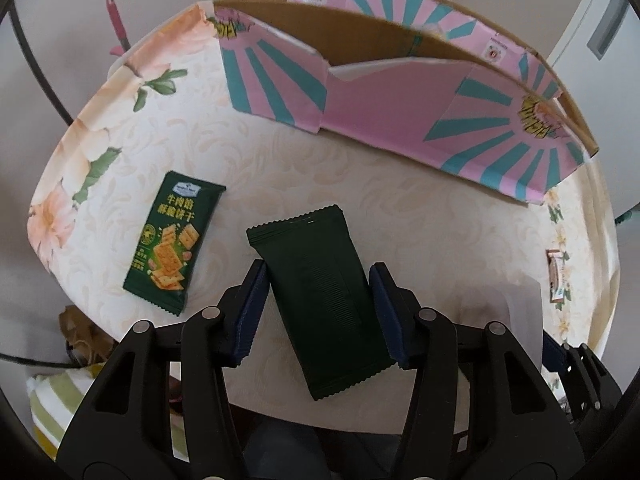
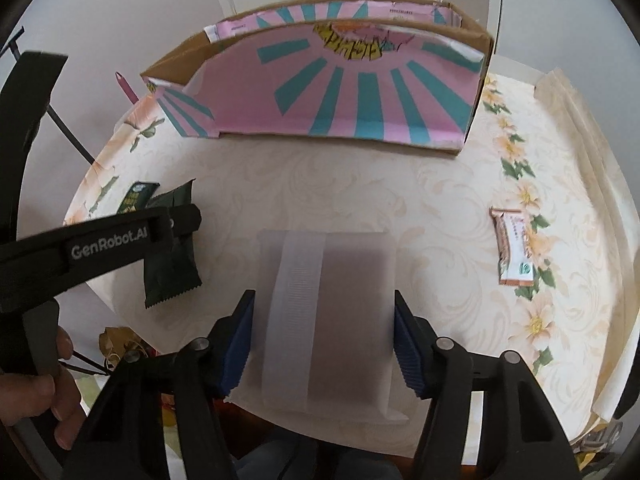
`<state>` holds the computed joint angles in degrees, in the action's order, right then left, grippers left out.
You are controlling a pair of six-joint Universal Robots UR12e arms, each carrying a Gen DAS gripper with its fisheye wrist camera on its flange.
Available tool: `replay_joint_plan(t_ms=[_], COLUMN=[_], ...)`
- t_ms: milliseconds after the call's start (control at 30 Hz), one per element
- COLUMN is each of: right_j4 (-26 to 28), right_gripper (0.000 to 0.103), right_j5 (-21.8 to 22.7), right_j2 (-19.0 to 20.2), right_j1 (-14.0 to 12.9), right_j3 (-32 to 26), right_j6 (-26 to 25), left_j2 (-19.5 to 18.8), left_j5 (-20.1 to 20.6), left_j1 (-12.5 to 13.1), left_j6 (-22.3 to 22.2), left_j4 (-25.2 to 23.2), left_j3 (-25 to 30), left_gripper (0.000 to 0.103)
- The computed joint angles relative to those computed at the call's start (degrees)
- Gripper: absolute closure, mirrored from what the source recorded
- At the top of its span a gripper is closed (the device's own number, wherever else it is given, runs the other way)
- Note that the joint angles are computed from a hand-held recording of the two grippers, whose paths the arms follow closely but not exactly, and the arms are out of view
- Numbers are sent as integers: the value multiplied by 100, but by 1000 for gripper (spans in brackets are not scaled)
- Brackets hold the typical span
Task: Organize snacks
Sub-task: 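Place the green pouch in the box with left tool while right tool places the white packet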
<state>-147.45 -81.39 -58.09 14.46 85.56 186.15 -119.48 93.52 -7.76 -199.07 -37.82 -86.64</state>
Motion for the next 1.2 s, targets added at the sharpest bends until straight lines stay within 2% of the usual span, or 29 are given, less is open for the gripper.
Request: replay_joint_plan(t_ms=[233,433,567,733,967,1200], right_j4=[-182,-235,-284,-309,-161,183], right_gripper=[45,45,45,45,45,45], right_j5=[198,538,722,715,361,15], right_j2=[-120,-197,-180,-48,327,739], right_j1=[-82,-182,-239,-257,-212,-177], right_j3=[-36,-258,-516,-909,-1602,-2291], right_j6=[-35,-288,-400,-327,209,756], left_j2=[177,293,278,132,-315,-962], left_j5=[3,31,-46,-283,-817,-1316], left_j1=[-38,-72,-28,112,361,520], left_j6=[38,43,129,359,852,1447], left_j4=[142,320,420,429,28,-874], left_j3=[52,209,431,792,1582,2572], left_gripper=[55,55,55,55,55,55])
